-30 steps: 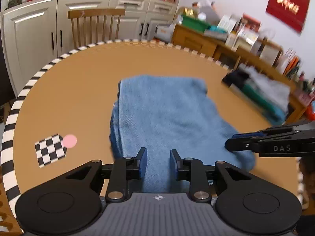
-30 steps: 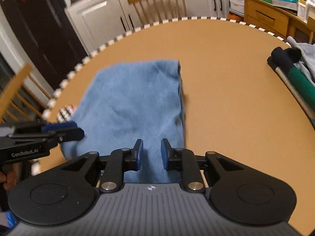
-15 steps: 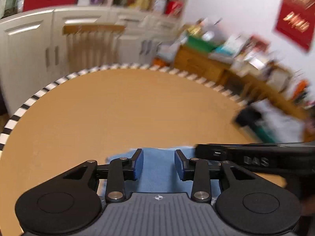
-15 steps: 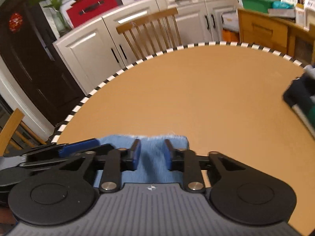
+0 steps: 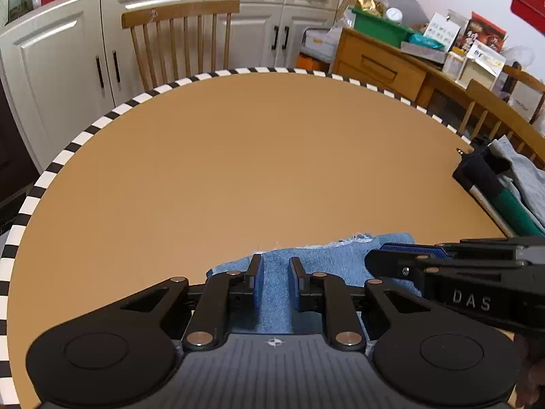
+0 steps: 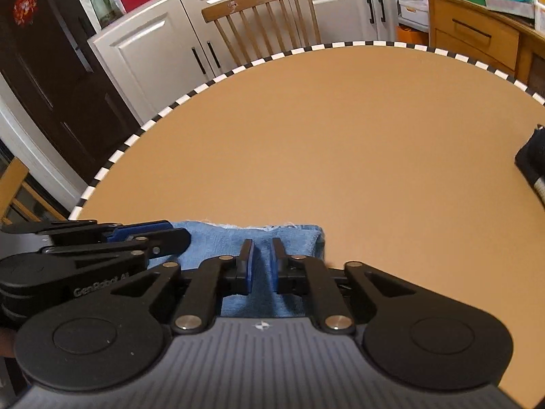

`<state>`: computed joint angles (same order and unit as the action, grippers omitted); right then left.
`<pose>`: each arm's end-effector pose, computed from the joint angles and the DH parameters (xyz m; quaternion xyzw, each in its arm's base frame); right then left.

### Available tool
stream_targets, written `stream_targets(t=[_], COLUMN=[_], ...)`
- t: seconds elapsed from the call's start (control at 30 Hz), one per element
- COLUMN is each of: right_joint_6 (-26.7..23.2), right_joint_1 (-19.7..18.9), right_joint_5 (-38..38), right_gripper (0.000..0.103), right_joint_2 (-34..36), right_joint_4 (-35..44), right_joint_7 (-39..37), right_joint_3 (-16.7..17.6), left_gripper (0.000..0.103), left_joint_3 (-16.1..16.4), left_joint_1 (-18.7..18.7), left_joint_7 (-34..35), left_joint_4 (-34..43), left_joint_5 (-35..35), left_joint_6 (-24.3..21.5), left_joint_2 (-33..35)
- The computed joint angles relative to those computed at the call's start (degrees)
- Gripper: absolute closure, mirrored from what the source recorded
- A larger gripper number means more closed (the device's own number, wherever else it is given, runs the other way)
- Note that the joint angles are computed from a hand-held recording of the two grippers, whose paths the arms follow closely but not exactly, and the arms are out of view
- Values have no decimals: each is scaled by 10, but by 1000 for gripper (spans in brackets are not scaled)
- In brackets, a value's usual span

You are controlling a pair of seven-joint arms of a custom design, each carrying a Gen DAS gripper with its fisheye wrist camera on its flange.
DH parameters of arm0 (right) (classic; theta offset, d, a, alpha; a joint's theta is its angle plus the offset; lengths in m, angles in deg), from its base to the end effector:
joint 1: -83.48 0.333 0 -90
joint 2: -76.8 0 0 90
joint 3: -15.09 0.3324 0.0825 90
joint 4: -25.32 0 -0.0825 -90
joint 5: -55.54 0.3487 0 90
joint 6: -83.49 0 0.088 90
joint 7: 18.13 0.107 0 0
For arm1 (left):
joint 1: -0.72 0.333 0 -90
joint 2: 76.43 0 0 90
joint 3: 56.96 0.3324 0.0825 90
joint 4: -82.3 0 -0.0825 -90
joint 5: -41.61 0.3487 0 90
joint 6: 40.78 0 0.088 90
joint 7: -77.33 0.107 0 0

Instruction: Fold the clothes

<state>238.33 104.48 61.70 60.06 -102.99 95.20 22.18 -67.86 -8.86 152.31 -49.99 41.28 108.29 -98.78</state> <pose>0.4181 0.2272 0.6048 -0.6615 0.6532 -0.1011 0.3543 0.4110 -0.1673 0.5995 -0.6316 0.7000 -0.2791 0.1820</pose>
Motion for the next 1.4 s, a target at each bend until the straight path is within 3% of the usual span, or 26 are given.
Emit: stream_targets(t=[0.13,0.2,0.27,0.33,0.43,0.5,0.6,0.67,0.77,0.87,1.0,1.07,1.2,1.4], right_joint_6=[12,12,7,-9,-67,-107,-202,-262,-275,-230,-138,-126,-119,-161], right_joint_1=[20,24,5,-26,-76,-94,-136,-145,-139,-142,-163,-164,-146,-100], right_joint_5=[66,89,62,12,-36,-36,-35,-36,-22,-5,9,-7,-56,-108], right_gripper=[83,81,81,72,61,57,40,40,40,35,33,34,51,51], right_joint_2=[-12,-35,-71,-118,-205,-258,-330,-350,-369,-382,-381,-351,-278,-203], right_joint_4=[-10,-21,-40,-62,-92,-109,-110,-96,-99,-123,-161,-161,-140,-90], right_joint_7=[-18,-11,11,57,191,303,495,582,695,803,927,929,878,824], right_joint_3=[-23,-25,-4,31,94,129,202,238,276,305,338,333,297,235], left_gripper=[80,54,41,40,31,28,25,22,22,21,21,21,21,21], left_joint_3=[17,41,63,70,63,70,78,79,79,69,51,48,47,49], left_joint_1=[-14,-33,-48,-50,-42,-43,-43,-41,-31,-15,10,21,37,51], left_joint_7=[38,99,194,291,412,486,575,635,705,737,683,661,641,619], left_joint_4=[43,71,97,117,136,151,159,165,170,185,212,220,219,213], left_joint_5=[-20,-63,-104,-111,-87,-120,-181,-213,-254,-283,-275,-283,-299,-305], left_joint_6=[-48,-79,-100,-106,-98,-94,-102,-106,-129,-141,-184,-203,-224,-238], left_joint_2=[21,32,42,52,67,80,86,98,114,143,172,179,178,171])
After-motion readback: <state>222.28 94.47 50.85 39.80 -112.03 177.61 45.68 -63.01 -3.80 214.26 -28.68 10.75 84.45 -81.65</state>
